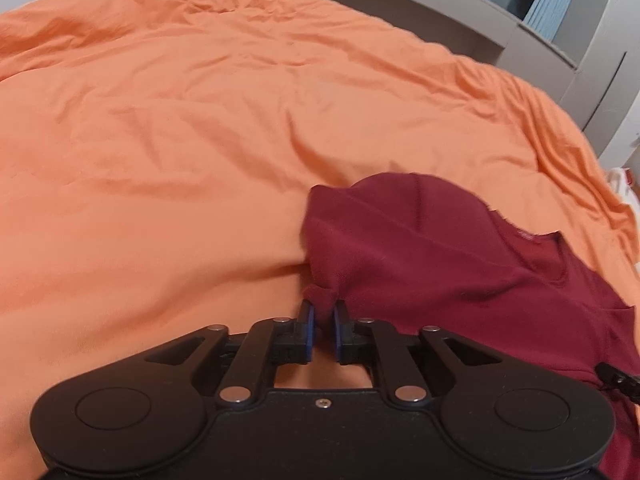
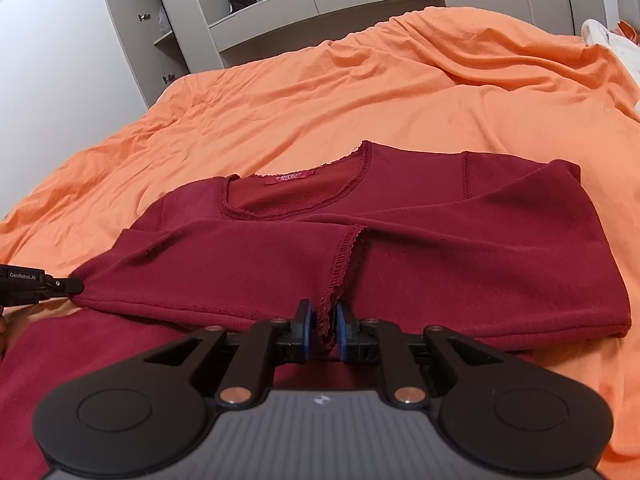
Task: Fold small clothes
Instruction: 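Fold the shirt side over the body and open the right gripper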
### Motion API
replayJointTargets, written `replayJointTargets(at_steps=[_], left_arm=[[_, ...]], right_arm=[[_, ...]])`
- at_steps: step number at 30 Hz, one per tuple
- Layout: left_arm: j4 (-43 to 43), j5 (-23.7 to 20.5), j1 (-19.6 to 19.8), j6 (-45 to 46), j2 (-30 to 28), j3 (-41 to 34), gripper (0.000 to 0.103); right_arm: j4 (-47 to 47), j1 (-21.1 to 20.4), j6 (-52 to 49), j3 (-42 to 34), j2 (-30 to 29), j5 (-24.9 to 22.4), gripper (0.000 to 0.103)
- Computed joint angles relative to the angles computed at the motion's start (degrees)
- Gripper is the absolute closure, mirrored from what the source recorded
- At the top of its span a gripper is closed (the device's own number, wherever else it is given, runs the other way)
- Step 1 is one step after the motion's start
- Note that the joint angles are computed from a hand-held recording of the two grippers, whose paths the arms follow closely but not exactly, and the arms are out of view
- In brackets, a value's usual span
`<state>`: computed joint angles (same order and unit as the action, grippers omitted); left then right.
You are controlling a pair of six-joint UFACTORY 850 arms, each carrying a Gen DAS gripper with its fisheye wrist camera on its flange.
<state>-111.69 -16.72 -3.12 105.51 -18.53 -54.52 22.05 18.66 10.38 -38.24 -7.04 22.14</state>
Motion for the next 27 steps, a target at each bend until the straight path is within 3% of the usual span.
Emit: replayJointTargets(at_steps=[1,3,4,5,8,11,14,18,23,27], left_arm=[[1.4,0.0,0.0,-1.4,0.2,0.0,0.081],[-0.5,0.1,0.1,0.6,1.0,0.7,0.069],[-1.4,0.2,0.0,1.7,1.6,1.2,0.058],[-3.3,0.4,-0.1,3.6,2.4,1.8,0.044],[-12.1,0.7,-0.5,12.6,5.2,4.2,0.025],[-15.0,0.2,-0.6,16.3,8.3,6.6,0.007],[-17.6,-0.7,-0.7,20.7,11.8,9.8,0.004],[-17.8,-2.6,-0.8,24.3,17.3,15.6,0.002],[-22.8,-5.8,-1.0,33.7,25.8,24.7,0.001],[-21.6,-7.2,-0.4,32.6,31.4,30.6,0.001]], right_arm=[[-0.5,-0.1,0.6,0.2,0.3,0.0,0.081],[-1.1,-0.1,1.2,0.7,1.0,0.0,0.060],[-1.4,0.0,1.4,1.2,1.5,0.1,0.048],[-1.4,0.2,1.3,1.7,2.1,0.4,0.042],[3.1,1.5,-4.1,3.2,4.5,0.6,0.026],[10.3,3.6,-11.4,4.9,7.5,1.9,0.012],[17.1,6.3,-16.6,7.4,11.2,4.3,0.003],[27.4,11.5,-24.4,11.4,16.8,7.3,0.000],[48.3,24.7,-40.5,15.9,22.2,16.7,0.000],[63.0,37.6,-44.9,17.9,24.3,27.8,0.000]])
